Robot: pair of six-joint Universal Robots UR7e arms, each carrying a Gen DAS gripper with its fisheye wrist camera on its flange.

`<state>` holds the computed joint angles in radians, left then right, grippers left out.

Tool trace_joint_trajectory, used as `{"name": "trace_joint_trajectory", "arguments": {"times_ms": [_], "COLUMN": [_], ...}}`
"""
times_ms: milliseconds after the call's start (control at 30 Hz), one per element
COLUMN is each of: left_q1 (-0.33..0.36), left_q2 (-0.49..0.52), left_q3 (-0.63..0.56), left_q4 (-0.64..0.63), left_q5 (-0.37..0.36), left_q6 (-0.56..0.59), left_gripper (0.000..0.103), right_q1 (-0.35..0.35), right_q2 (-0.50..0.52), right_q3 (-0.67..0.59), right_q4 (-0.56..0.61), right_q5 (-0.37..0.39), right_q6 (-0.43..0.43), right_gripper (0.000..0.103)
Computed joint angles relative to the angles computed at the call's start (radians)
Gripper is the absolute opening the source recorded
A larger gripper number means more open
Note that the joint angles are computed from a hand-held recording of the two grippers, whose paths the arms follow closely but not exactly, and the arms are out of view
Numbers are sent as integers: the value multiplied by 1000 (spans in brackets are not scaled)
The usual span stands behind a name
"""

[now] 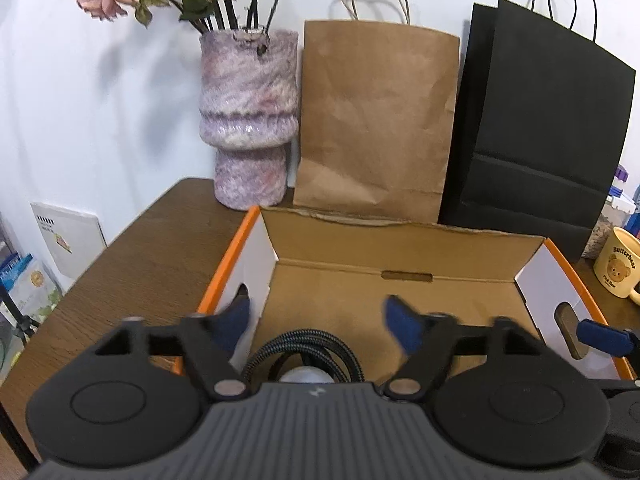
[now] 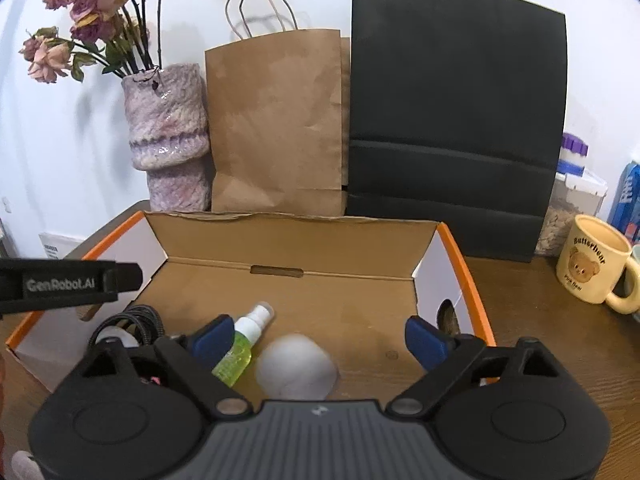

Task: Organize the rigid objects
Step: 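Carry the tape roll and cap into the red box and open both tools, then withdraw both tools from the box back toward the table objects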

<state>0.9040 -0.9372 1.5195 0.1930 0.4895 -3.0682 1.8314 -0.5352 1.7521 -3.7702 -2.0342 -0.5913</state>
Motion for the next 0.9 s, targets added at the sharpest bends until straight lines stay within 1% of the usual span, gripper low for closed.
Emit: {"name": "trace_joint_trajectory", "arguments": {"times_ms": [33,67,100,400,600,667,900], "left_q1": [-3,-4,-5,-13,-26,-34,-65], "left_q2": [-5,-11,-16,-13,-46,-56,-118], "left_q3": [6,13,17,15,47,58,127], "left_q4": [-12,-24,-34,-39,-65,-74,-116], "left_q5": [-2,0,5,-12,-2,-11,3], "left_q6": [9,16,20,31,36,34,53], "left_gripper": [91,100,103,103,103,103,103], "right_q1": [0,1,1,5,10,13,26], "right_q2": [0,2,4,9,-2,-9,-36], "right_q3": [-1,-4,-6,-12,4,15,68], "right_q4": [1,0,-6,-20,-39,-48,-91], "right_q5": [-2,-8,-13,-39,-41,-38,-39], "right_q6": [0,0,-2,0,5,6,4], "right_gripper": [98,102,103,103,103,103,103]}}
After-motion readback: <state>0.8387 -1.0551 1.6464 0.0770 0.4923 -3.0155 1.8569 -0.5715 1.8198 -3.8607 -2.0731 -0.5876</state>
